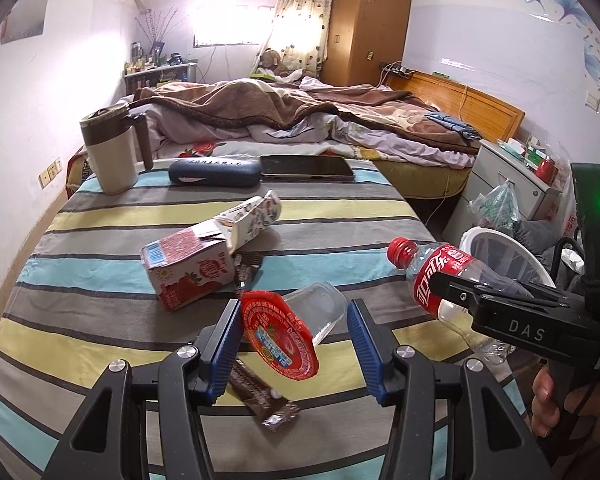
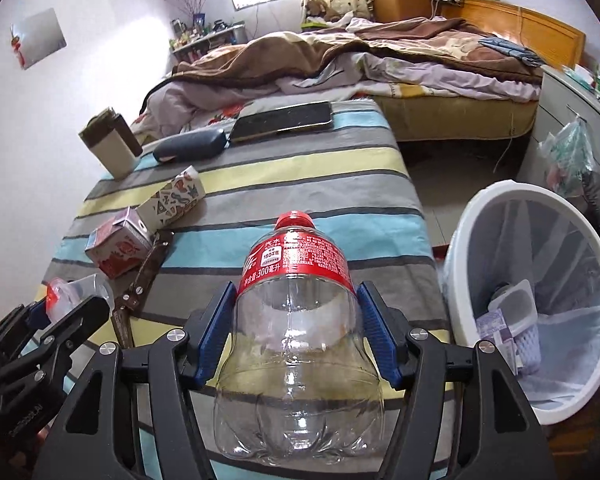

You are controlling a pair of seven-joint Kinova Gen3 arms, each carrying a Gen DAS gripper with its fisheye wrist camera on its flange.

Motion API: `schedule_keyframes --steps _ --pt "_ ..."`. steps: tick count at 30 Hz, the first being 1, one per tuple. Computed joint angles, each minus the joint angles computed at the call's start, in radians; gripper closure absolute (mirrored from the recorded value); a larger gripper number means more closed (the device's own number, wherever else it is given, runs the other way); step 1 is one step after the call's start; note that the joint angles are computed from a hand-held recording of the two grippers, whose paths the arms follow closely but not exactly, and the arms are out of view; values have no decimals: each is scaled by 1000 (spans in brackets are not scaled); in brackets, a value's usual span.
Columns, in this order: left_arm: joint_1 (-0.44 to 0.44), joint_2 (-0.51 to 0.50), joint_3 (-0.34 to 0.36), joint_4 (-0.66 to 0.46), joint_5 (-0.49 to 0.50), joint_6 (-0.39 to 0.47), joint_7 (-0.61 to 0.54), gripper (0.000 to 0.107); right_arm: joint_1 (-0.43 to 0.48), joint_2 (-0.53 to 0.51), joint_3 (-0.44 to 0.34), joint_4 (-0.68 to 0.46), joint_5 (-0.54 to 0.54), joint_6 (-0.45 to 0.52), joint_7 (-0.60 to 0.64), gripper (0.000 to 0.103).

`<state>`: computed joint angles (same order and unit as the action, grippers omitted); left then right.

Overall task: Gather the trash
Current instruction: 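Lift and carry the red-lidded cup and Coke bottle over the white bin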

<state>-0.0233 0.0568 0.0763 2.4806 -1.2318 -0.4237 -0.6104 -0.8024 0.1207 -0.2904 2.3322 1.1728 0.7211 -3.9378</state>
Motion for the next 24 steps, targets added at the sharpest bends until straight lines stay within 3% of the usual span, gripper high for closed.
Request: schedule_keyframes --steps 4,11,18,24 --pt "27 -16 15 3 22 16 -7 54 -20 -32 -20 44 30 34 -99 40" --pt "107 -42 38 1 83 53 -29 54 -36 -77 -63 84 5 108 -157 40" --pt "221 -55 78 -15 186 105 -80 54 -57 -144 -120 134 -78 211 -204 40" --pt "327 -40 135 -47 330 153 -169 54 -60 -188 -154 169 -153 273 -224 40"
